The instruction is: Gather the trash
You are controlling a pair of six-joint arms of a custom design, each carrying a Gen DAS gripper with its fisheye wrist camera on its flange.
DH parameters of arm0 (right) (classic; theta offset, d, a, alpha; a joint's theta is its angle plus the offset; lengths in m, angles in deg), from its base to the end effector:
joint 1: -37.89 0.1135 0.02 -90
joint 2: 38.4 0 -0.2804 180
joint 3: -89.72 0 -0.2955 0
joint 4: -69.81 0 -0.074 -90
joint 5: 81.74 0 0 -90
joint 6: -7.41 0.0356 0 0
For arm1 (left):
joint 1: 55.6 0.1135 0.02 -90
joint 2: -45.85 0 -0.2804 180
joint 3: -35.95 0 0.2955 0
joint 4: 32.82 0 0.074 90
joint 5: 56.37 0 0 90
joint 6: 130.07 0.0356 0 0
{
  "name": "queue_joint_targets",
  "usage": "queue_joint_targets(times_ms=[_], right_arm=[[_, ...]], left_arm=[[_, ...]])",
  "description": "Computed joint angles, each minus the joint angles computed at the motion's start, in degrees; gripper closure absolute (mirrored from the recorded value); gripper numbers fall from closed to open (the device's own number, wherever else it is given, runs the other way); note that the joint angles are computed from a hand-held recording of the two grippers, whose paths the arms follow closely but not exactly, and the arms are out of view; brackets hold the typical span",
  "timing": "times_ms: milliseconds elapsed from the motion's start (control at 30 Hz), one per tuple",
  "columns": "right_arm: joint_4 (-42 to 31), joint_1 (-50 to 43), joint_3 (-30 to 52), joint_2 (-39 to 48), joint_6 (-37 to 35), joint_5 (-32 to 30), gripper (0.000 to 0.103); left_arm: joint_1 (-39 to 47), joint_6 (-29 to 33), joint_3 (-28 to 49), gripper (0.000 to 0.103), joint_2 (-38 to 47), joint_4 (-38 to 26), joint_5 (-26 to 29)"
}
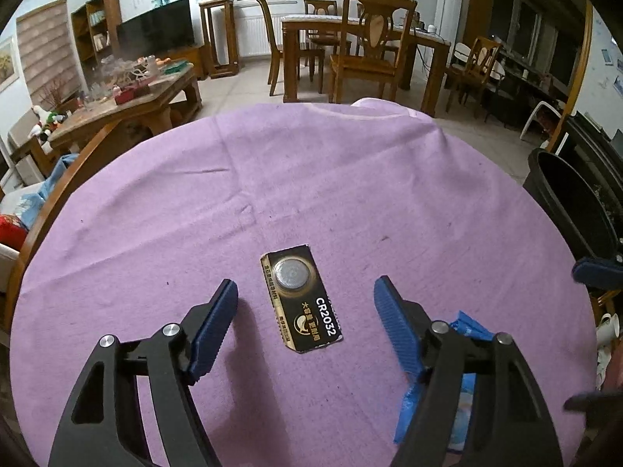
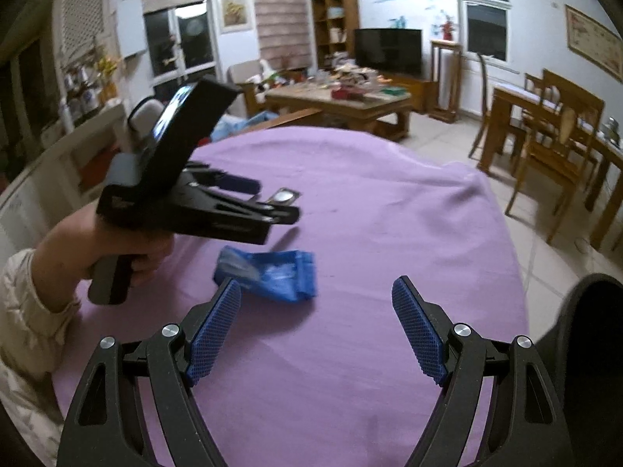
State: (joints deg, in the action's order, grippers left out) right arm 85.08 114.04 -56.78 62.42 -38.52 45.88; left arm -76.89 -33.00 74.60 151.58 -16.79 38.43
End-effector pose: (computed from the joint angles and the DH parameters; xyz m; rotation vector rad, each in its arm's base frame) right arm 0.0808 0.2370 0.0357 -0.3678 2.2313 0.2883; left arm 0.2597 -0.1044 0.0261 0.6403 2.3847 -0.2107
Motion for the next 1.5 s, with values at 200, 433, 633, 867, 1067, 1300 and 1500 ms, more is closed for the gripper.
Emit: queue_joint_targets(times_ms=[200,433,633,867,1067,1300,1500], right_arm=[[-2.6,-2.3,3.7,1.3,-2.9,-5.8,0.023],[-7.5,-6.8,10.8,5.1,-6.3,-11.8,0.017],[-10.6,-11.3,13.8,6.4,-8.6,-15.9,0.013],[-13.4,-11.2,14.9,6.8,-9.8,-12.9,0.05],[-10.6,-11.6,10.5,3.6,-7.5,-14.0,0.06],[-5.6,-10.3,3.9,-1.4,-4.1,-12.3,0.06],[-4.8,-7.9,-1.5,-8.5,-0.5,-8.8,0.062]], left_arm=[[-0.4,0.3,0.8,0.044,0.8,0.6,-1.4],[0.3,2.1,0.7,0.064,0.8,1.4,-1.5],[0.8,2.1,0.6,0.075,0.6,1.3,-0.7],[4.2,2.0,0.3,0.075,-0.5,0.2,3.7],[4.3,3.4,0.1,0.072,-0.5,0.2,3.8],[5.6,2.6,0.0,0.095,-0.7,0.5,5.7],[6.0,2.0,-1.3,0.1,-1.4,3.0,6.4]])
